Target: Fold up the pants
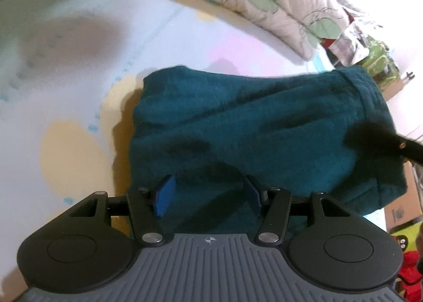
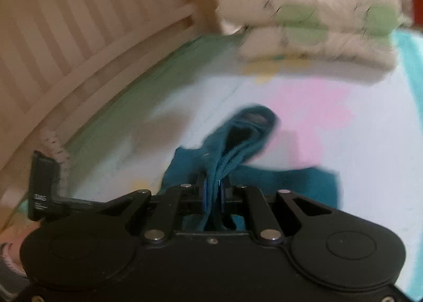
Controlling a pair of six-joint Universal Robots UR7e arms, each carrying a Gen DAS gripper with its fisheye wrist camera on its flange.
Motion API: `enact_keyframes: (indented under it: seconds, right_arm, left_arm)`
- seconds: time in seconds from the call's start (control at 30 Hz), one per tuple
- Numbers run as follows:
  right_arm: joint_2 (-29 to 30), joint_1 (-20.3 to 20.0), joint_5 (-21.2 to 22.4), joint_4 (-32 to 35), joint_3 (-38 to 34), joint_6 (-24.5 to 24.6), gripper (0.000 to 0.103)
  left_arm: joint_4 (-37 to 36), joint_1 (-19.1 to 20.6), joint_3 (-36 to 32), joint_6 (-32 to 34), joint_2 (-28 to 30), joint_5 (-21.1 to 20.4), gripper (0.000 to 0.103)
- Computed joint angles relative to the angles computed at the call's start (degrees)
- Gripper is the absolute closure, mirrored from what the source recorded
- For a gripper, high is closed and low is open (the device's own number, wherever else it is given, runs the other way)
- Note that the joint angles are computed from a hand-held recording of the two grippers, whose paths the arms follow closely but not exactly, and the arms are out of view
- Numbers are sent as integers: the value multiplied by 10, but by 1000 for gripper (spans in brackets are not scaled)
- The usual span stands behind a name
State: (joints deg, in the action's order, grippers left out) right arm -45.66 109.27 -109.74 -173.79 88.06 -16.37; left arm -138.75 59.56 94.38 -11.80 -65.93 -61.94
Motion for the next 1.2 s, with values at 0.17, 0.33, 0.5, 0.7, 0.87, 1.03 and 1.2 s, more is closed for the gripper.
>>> enact_keyframes:
  seconds: [0.17,0.33,0.5,0.7,0.87,1.03,1.2]
  right_arm:
    - [13,-31,-92,85,-12,99,80]
    - [39,-43,-181,171,-40,201,62]
    - [40,-25,-196,24,-15,148,37]
    - [77,-33,-204,61,-61,131,37]
    - [84,-52,-215,92,-61,174,32]
    - [81,-58,-199,41,-39,141,22]
    - [81,-58,-182,19,-21,118,14]
  left_arm:
    - [19,0,-26,17,30,-4,48]
    - [56,-6,-44,33,43,9,48]
    - [53,-9,-64,34,69,38,48]
    - [97,-8,-71,9,93,68,48]
    - [67,-14,-41,41,95,94,41]
    - [66,-25,-34,56,99,117,36]
    - [74,-24,-36,46,88,118,36]
